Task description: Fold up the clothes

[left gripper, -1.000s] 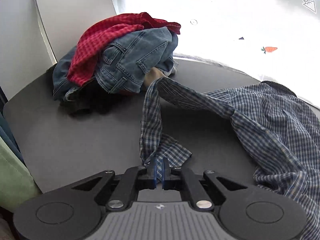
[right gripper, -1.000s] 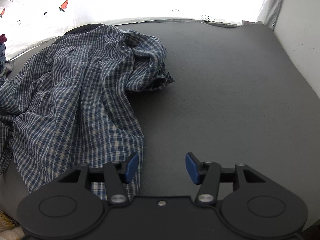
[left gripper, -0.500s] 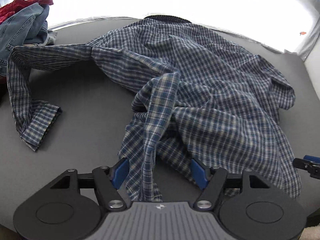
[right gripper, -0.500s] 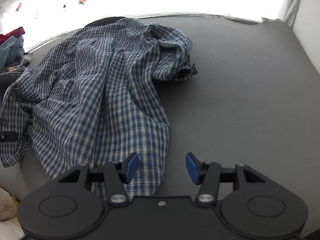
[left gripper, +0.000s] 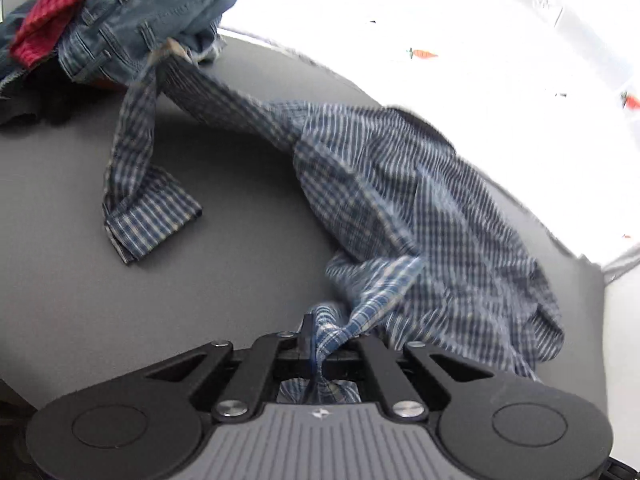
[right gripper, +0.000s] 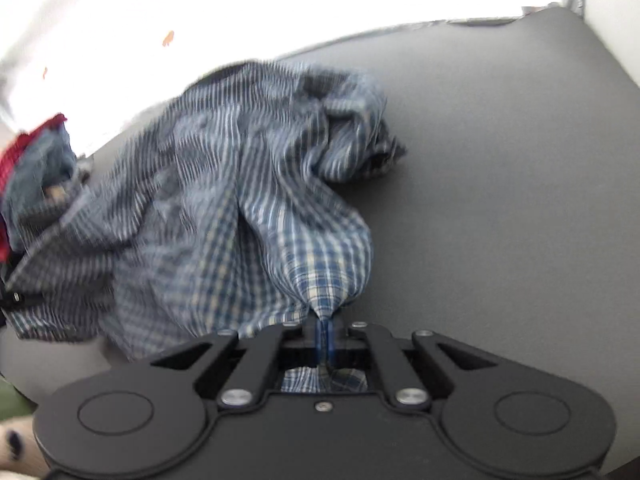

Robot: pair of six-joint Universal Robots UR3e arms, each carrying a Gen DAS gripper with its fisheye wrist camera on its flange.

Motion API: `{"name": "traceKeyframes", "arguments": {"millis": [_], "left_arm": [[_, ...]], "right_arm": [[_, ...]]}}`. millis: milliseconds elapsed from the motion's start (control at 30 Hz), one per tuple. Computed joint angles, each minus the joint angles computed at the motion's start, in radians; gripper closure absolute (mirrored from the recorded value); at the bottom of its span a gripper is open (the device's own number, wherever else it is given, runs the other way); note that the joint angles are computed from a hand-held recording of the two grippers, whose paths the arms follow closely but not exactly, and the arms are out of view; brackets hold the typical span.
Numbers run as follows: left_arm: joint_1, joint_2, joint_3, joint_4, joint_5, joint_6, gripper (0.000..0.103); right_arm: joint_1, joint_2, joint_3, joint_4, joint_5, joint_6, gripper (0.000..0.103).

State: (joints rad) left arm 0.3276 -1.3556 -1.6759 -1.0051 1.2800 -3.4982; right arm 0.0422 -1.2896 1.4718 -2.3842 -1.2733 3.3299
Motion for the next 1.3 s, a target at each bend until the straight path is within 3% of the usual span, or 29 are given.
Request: {"name": "traceKeyframes", "arguments": {"millis": [67,133,267,433,500,567,633,667,700,800,1000,1300], "left_arm": [[0.079,0.078,0.062,-0.05,-0.08,0.001,0.102],[0.109,0.117,0.13,-0.084,-0.077,0.02,0.101],[-0.011,0.04,0.227,-0.127,0.175,0.063,0.1],[-0.165,-0.121,0.238,-0.304,0.49,-0.001,0.095],[-0.196,-0.177,0.24,-0.363,0.545,-0.03,0.087],[-0.199,-0.182,0.224,-0.359,0.523,-0.038,0.076],[-0.201,-0.176,0.214,-0.311,0.488,-0.026,0.052],[-0.212,-0.178,0.219,-0.283,0.483,-0.022,0.046],[-0.229,-0.184,0.22,-0.245,0.485,-0.018,0.038],[-0.269,-0.244,0.249,-0.159,0.475,0.005,0.036],[-0.341,-0.419,0.327,-0.029,0.352,0.024,0.034],[-0.456,-0.702,0.563,0.01,0.355,0.11,0.023]], "right_arm": [[-0.073,-0.113,0.029,-0.017,0.076,0.048,0.1],[-0.121,-0.185,0.02,-0.002,0.119,0.051,0.1],[-0.143,-0.217,-0.046,0.126,0.121,-0.051,0.1],[-0.071,-0.139,-0.043,0.311,0.017,-0.122,0.097],[-0.032,-0.111,-0.015,0.343,-0.037,-0.117,0.091],[-0.011,-0.108,0.004,0.341,-0.086,-0.089,0.089],[-0.012,-0.127,0.027,0.306,-0.104,-0.065,0.074],[-0.035,-0.146,0.049,0.271,-0.082,-0.059,0.058],[-0.059,-0.163,0.07,0.237,-0.059,-0.052,0.055],[-0.098,-0.168,0.089,0.146,-0.045,-0.019,0.055],[-0.015,-0.018,-0.01,0.027,-0.236,0.018,0.057],[-0.005,0.096,-0.03,-0.179,-0.173,0.054,0.056]]}}
